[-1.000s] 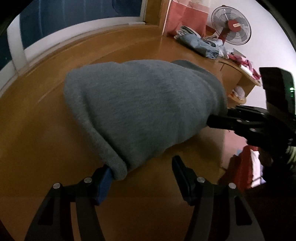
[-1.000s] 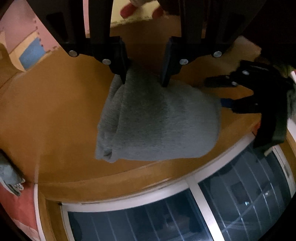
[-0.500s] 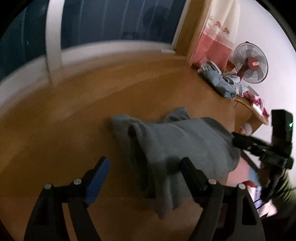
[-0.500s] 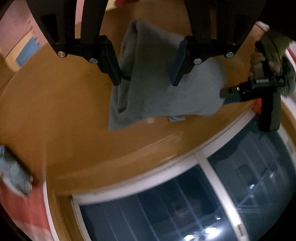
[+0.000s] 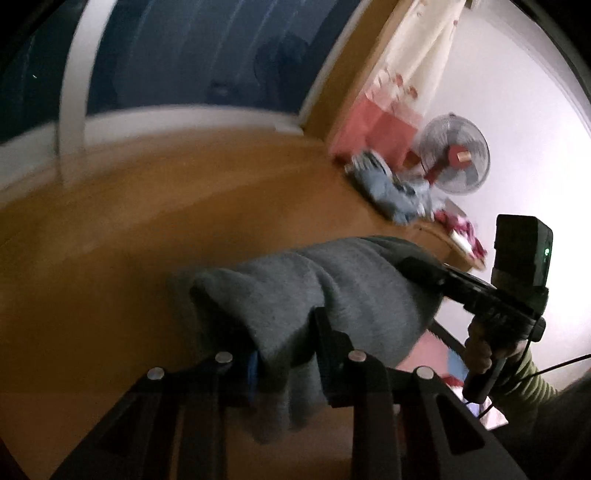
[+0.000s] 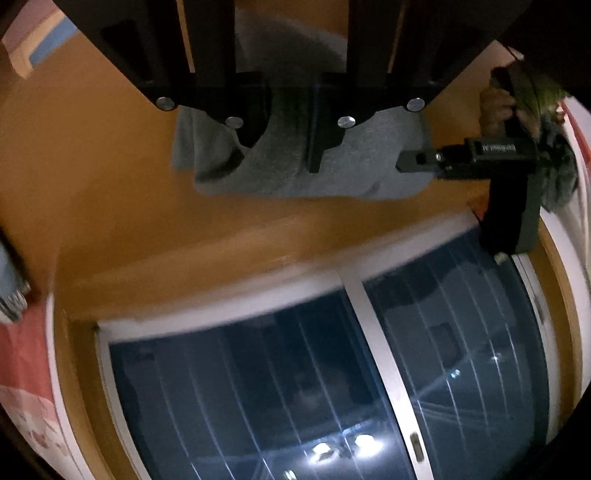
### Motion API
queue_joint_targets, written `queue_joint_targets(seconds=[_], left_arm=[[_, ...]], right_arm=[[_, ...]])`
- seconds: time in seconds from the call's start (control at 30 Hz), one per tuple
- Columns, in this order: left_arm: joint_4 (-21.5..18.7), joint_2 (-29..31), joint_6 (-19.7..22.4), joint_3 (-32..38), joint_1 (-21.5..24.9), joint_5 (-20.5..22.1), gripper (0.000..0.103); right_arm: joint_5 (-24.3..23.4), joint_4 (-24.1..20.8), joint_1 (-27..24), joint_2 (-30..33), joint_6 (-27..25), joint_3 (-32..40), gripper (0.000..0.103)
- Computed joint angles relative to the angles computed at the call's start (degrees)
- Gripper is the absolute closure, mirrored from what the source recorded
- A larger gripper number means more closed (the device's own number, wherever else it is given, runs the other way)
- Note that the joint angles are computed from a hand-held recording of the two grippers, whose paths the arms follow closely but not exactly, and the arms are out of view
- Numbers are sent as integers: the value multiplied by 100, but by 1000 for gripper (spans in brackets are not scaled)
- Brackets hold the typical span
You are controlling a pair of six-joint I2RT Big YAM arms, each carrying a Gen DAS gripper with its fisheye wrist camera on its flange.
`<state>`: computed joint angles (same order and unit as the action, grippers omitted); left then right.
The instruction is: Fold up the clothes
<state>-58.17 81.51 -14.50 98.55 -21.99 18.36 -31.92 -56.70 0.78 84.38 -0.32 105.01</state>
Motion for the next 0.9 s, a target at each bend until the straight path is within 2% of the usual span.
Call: queue_joint_targets(seconds=[0.07,0.13,0.2,0.27,0.33,0.4,0.47,0.53,0.6,0.7,0.8,0.9], left_arm=[[-45,294,-72,347,56,-167,80],[-284,818,-30,803,42,-471,80],[-613,1506,-2,1393,3,-855,78],[-673,1799,-115,1544,7,-954,75],[-467,1812,-318,1425,7,-1030,63],[-481,1746,-399,1363,-5,-1207,50],[-623,1653,-587,1381,-4,-1290,50],[-663,1397,-720,1347,-16,-1561,52],[-697,1237,-692,1480,-100,-1981,53],[-690,1391,-497,1887,-172,-1854,52],[-839,1757,-76,2286,-303,-1869,52],[-1119,2178,113,2501,-314,-1731,52]], right_arm=[[219,-107,12,410,-146,401,85],[651,-286,68,916,-291,804,85],[1036,-436,119,1248,-408,916,85],[1314,-541,148,1487,-522,963,84],[1272,-508,124,1487,-613,844,84],[1133,-578,82,1512,-729,900,81],[979,-841,-106,1505,-935,1088,79],[826,-780,-233,1373,-764,1124,76],[676,-708,-361,1250,-568,1173,65],[423,-456,-409,1109,-287,1106,64],[469,-479,-243,1083,-463,989,64],[599,-647,-47,1256,-639,939,64]])
